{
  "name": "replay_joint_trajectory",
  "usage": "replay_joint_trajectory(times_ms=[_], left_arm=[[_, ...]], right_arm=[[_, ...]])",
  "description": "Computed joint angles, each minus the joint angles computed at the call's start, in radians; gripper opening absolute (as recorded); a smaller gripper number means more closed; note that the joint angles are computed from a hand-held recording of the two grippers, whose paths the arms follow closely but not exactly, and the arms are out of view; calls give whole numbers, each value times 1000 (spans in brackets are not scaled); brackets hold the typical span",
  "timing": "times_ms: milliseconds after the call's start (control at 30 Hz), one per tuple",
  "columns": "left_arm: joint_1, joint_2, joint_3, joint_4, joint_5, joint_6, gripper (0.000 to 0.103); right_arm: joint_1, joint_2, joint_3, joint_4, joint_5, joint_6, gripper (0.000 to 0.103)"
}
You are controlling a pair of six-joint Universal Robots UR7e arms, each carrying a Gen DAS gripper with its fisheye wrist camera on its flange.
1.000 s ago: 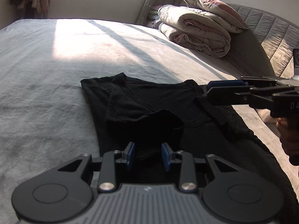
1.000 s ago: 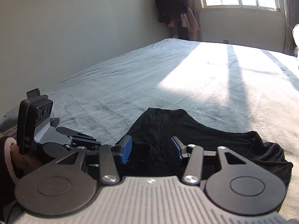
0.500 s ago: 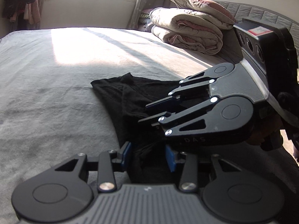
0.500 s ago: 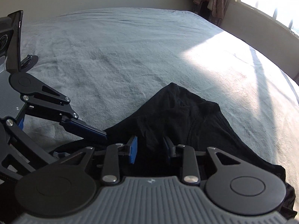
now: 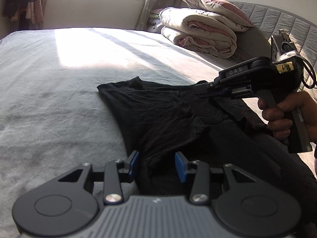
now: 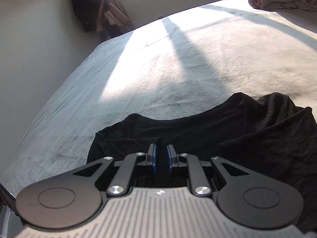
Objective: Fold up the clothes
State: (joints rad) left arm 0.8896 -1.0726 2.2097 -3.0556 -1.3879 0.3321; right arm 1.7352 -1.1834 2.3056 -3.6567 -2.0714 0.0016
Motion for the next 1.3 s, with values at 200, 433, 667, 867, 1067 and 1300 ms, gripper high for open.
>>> replay_joint_trajectory(times_ms=[200,433,667,867,1067,1300], left_arm=[[-32,6,23,-44,67,30,37],[-68,17,53,-104,161,47,12],[-76,-15,45,-28,179,31,6],[-67,-36,28,46,165,-4,10],[-80,-91,42,81,149,-109,30],[-148,-165,125,111,148,-134,32]], right_arm=[[0,-44,101,14,155,103,24],[36,89,93,-112,96,140,36],[61,158,79,-249,40,188,7],[52,149,105,-217,25,203,8],[101,46,176,-149,-52,168,18],[212,-136,320,-72,-276,147,47]])
